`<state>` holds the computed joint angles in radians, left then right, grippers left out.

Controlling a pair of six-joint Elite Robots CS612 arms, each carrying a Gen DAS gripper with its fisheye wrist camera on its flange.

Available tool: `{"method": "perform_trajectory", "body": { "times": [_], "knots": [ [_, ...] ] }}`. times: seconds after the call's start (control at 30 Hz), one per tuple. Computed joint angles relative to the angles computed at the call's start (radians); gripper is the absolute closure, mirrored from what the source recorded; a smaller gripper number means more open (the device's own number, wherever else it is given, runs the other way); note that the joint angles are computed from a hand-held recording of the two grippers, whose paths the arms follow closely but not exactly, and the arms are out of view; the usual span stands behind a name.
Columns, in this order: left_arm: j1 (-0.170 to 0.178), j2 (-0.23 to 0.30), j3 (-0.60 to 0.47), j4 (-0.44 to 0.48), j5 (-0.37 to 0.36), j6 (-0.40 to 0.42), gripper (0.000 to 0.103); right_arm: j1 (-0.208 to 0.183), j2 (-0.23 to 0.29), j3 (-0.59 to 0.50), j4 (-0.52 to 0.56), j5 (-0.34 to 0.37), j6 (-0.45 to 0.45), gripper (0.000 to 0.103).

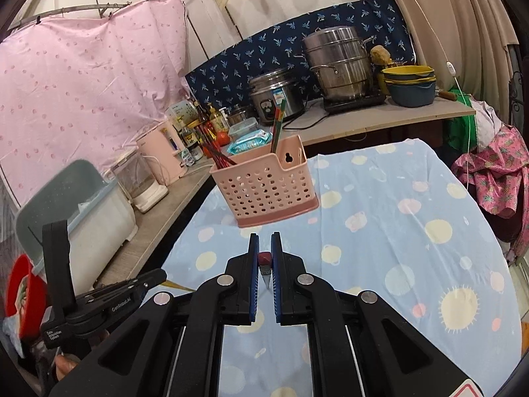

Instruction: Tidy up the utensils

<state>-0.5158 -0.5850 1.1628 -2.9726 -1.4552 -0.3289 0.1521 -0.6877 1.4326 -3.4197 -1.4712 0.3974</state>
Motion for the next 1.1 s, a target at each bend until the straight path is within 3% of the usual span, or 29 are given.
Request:
{"method": "perform_trajectory", "body": {
  "times": [0.53, 0.77, 1.1],
  "knots": [
    [0.029, 0.048, -0.177, 0.080, -0.025, 0.033, 0.102, -0.016, 0.050, -0.175, 0.018, -0.001, 0.009, 0.096],
    [0.035, 0.097, -0.312, 0.089, 0.024, 0.061, 0.102, -0.026, 0.084, -0.284, 0.031, -0.022, 0.017, 0.096],
    [0.070, 0.126, -0.296, 0.185, -0.010, -0.036, 0.101, -0.024, 0.095, -0.281, 0.078, -0.019, 0.013, 0.096]
  ]
}}
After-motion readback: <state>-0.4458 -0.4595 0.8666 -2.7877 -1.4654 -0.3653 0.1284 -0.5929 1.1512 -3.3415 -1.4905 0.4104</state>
